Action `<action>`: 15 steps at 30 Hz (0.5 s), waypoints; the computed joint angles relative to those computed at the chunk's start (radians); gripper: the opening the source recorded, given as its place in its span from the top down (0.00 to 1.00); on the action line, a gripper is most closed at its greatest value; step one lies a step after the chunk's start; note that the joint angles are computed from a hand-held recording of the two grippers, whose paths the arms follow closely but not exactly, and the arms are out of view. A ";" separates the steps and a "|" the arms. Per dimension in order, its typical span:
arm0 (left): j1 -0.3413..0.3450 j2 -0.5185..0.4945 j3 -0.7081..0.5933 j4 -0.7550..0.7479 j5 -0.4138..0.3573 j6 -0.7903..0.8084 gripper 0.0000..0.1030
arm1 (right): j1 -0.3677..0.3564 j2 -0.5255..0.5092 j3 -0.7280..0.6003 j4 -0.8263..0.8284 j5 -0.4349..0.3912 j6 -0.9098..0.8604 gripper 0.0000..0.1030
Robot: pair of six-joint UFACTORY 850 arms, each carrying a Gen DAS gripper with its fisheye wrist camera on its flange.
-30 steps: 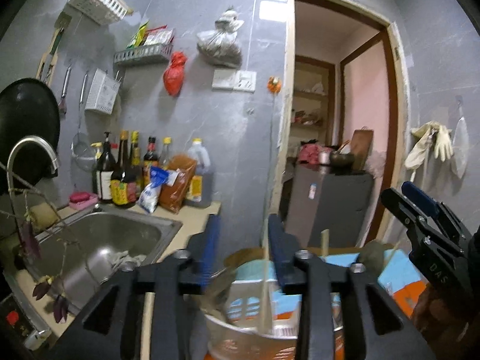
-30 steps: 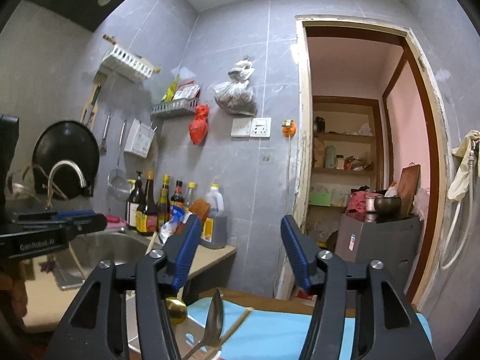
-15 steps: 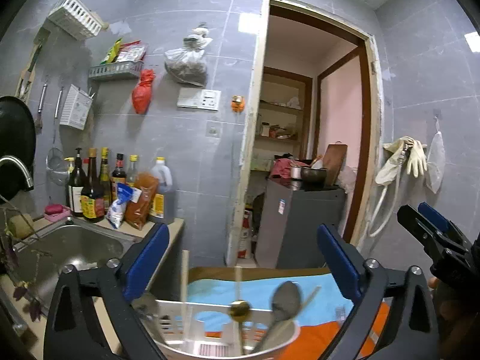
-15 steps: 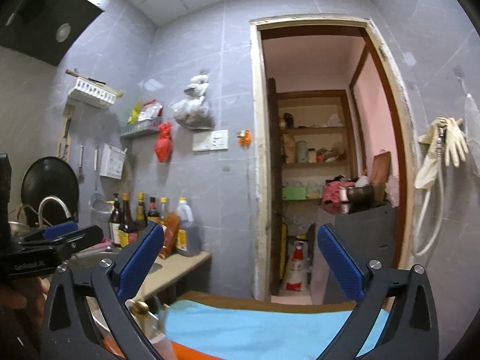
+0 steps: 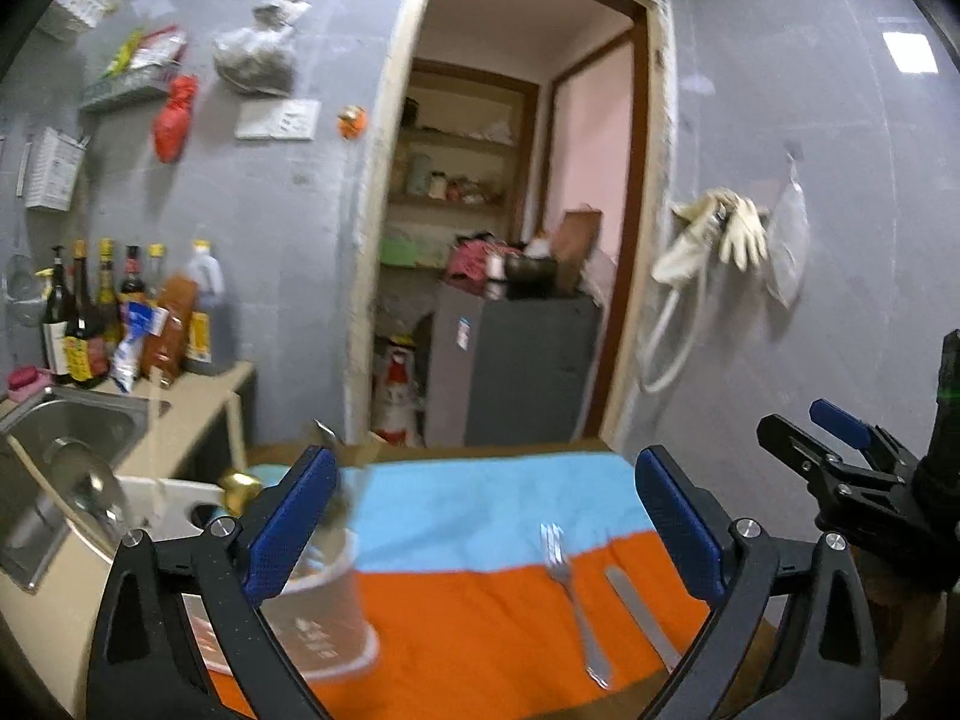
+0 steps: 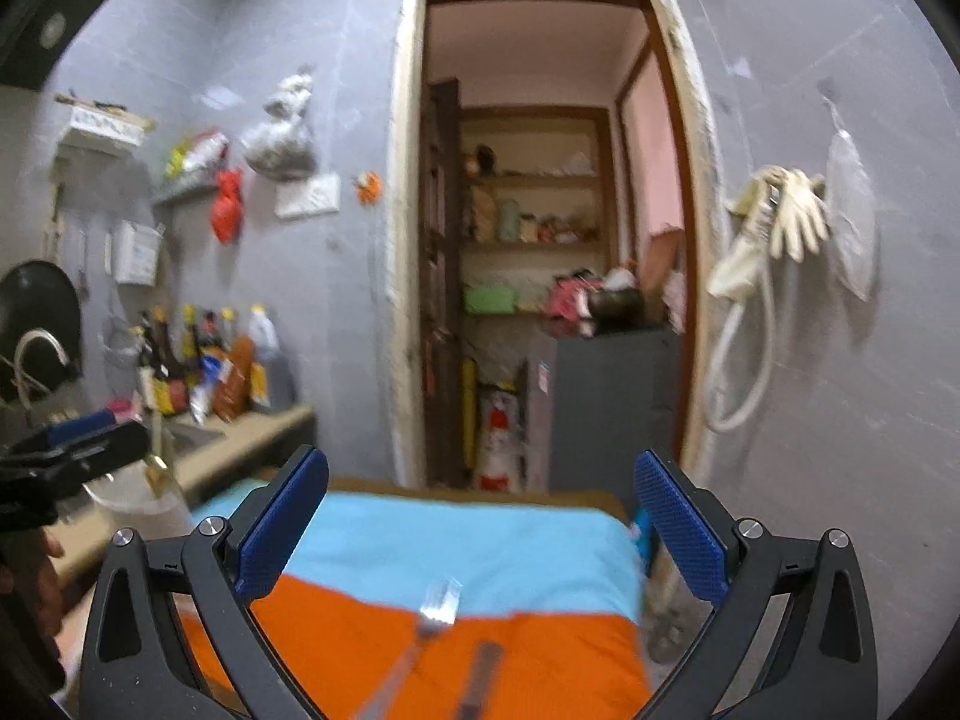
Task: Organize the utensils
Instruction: 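Move both tools back down toward the remaining fork and knife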
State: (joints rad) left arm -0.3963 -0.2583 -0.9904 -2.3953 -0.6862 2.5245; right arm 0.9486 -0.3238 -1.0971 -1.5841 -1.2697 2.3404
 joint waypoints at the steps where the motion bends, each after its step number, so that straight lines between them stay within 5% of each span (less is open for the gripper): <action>1: -0.009 -0.005 -0.002 0.021 0.008 -0.007 0.05 | 0.001 0.007 0.015 0.023 0.005 0.002 0.00; 15: -0.096 -0.153 -0.132 0.260 0.217 -0.247 0.05 | -0.026 0.014 0.111 0.231 0.226 0.030 0.01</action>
